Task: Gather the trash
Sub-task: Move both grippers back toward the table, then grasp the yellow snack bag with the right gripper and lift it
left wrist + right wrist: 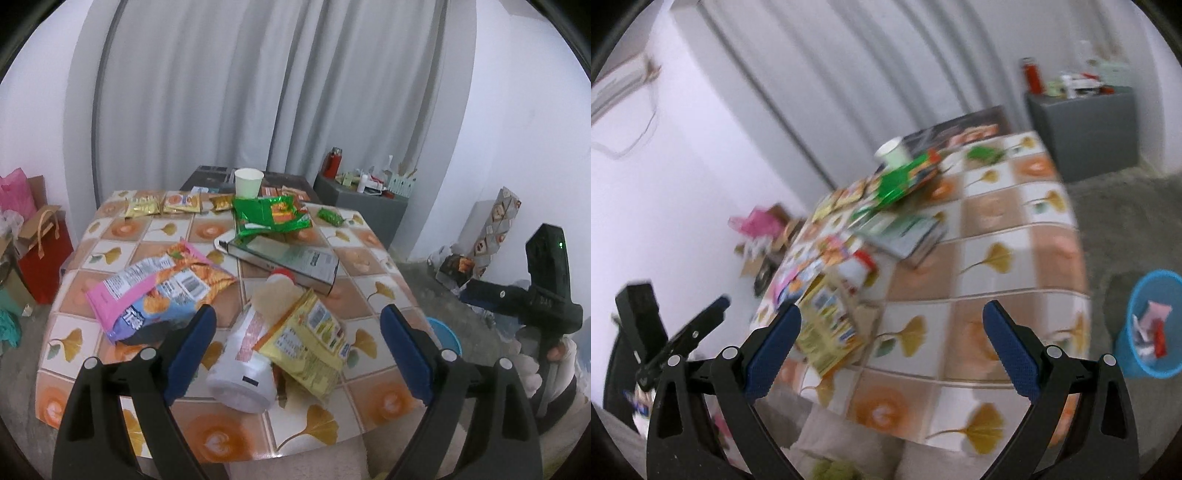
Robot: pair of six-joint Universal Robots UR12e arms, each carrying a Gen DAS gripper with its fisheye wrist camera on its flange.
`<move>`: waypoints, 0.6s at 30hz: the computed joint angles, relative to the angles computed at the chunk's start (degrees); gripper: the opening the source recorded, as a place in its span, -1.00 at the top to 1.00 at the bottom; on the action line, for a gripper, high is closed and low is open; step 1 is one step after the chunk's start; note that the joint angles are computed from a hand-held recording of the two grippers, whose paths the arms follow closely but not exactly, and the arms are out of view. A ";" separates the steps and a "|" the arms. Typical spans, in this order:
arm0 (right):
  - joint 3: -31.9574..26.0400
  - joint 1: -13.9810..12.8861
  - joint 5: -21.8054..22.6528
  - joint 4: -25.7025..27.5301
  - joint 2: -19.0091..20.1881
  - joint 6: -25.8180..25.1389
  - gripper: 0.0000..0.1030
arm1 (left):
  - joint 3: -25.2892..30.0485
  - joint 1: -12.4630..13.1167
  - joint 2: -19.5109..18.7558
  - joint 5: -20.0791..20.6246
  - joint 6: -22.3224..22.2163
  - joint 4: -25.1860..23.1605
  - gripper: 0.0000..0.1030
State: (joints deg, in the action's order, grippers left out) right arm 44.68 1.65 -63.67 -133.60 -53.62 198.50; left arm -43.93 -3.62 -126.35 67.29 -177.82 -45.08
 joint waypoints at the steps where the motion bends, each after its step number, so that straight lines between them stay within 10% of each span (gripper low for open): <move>1: -0.90 0.43 0.37 0.90 0.54 -1.39 -0.84 | -0.07 0.01 -0.10 0.17 -0.02 -0.17 -0.71; 10: -9.94 6.58 -7.77 8.94 6.07 -22.41 -0.84 | 0.43 0.97 -0.92 1.22 -3.32 -1.86 -0.71; 18: -16.48 9.51 -16.76 10.85 10.85 -31.38 -0.84 | 0.37 2.23 -1.42 1.09 -7.01 -2.62 -0.71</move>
State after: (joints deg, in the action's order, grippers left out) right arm 28.20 11.16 -80.43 -122.76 -42.77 167.11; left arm -43.56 -1.39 -127.77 68.37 -184.83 -47.70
